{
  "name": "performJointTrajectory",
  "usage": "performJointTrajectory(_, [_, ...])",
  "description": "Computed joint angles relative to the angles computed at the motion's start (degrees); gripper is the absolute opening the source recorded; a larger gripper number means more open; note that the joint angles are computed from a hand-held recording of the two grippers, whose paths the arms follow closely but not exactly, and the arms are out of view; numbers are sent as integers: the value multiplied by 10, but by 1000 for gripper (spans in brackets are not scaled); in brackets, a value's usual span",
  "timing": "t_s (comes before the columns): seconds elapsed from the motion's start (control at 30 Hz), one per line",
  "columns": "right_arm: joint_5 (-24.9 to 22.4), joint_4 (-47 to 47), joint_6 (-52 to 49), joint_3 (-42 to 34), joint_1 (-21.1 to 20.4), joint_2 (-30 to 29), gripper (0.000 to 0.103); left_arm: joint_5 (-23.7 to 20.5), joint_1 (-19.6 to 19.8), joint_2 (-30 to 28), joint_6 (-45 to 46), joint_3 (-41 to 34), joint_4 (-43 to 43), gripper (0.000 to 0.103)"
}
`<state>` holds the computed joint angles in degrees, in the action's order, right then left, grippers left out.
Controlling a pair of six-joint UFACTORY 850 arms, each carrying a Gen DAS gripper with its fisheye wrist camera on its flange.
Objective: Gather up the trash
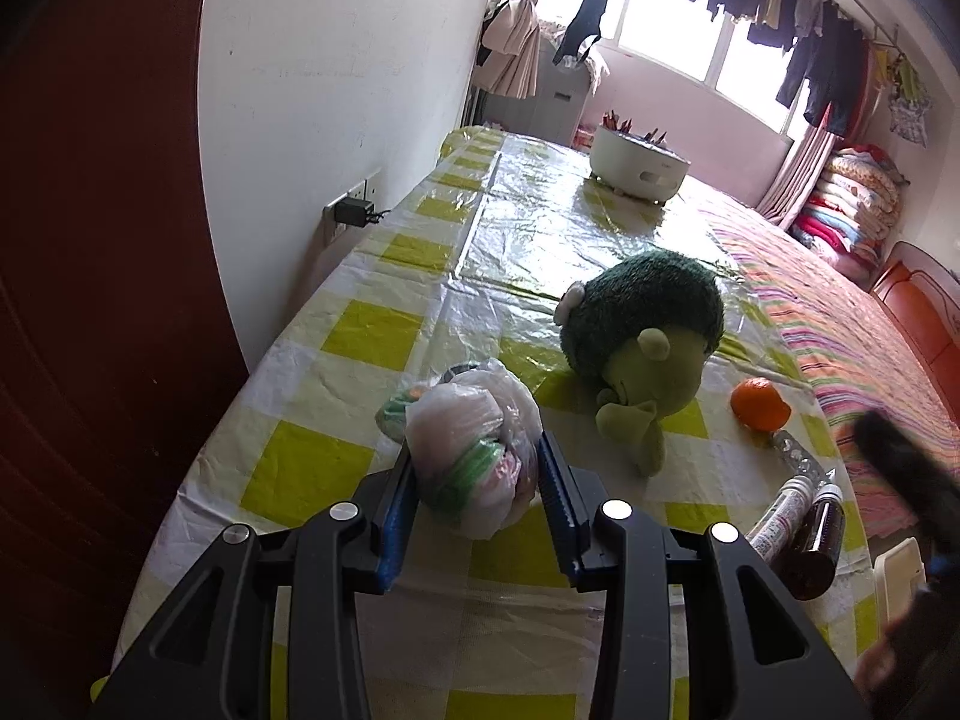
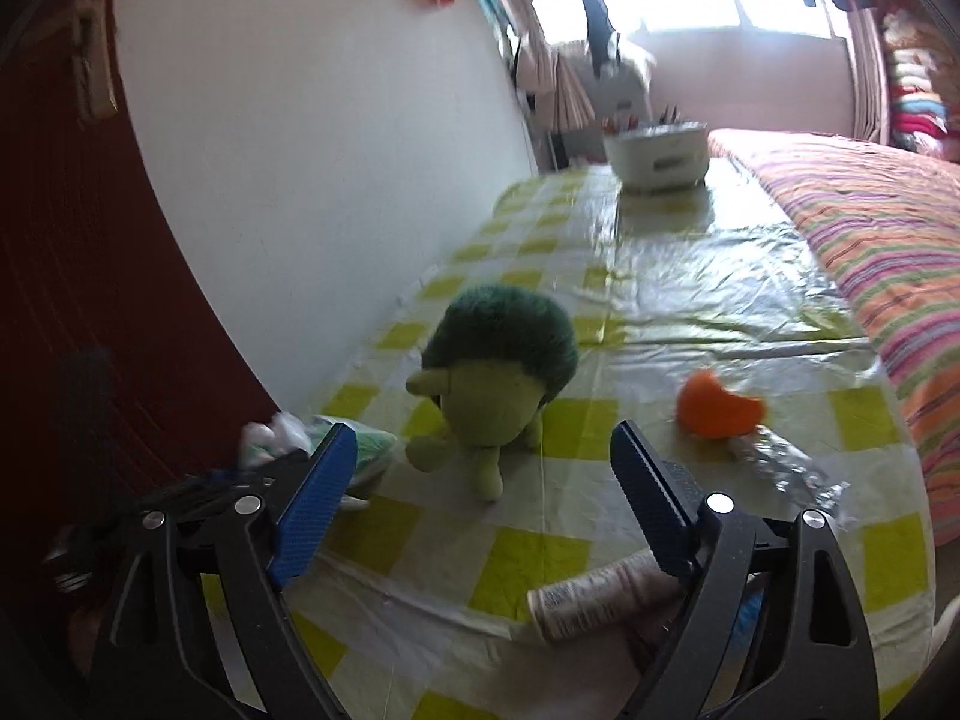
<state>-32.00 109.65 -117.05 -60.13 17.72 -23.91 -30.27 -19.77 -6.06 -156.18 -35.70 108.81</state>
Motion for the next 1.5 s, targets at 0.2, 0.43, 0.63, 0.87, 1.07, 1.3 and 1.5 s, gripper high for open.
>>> performJointTrajectory(0.2, [73,-98,112,-75,38,-59,85,6,6,15,-36,11,28,37])
performJointTrajectory(0.43, [147,-266,268,-151,75,-109,85,6,8,22,-51,17,42,37])
performJointTrajectory(0.63, [167,-332,339,-187,83,-135,83,3,3,24,-49,17,44,37])
performJointTrajectory(0.87, [127,-217,222,-160,59,-115,56,-5,-5,27,-49,19,48,37])
performJointTrajectory(1.07, [57,-92,91,-87,15,-62,54,-19,-17,34,-62,22,66,37])
performJointTrajectory(1.3, [-35,-28,13,4,-50,15,54,-41,-45,32,-66,12,87,37])
performJointTrajectory(1.5, [-76,42,-89,76,-106,77,54,-51,-74,25,-82,-4,129,37])
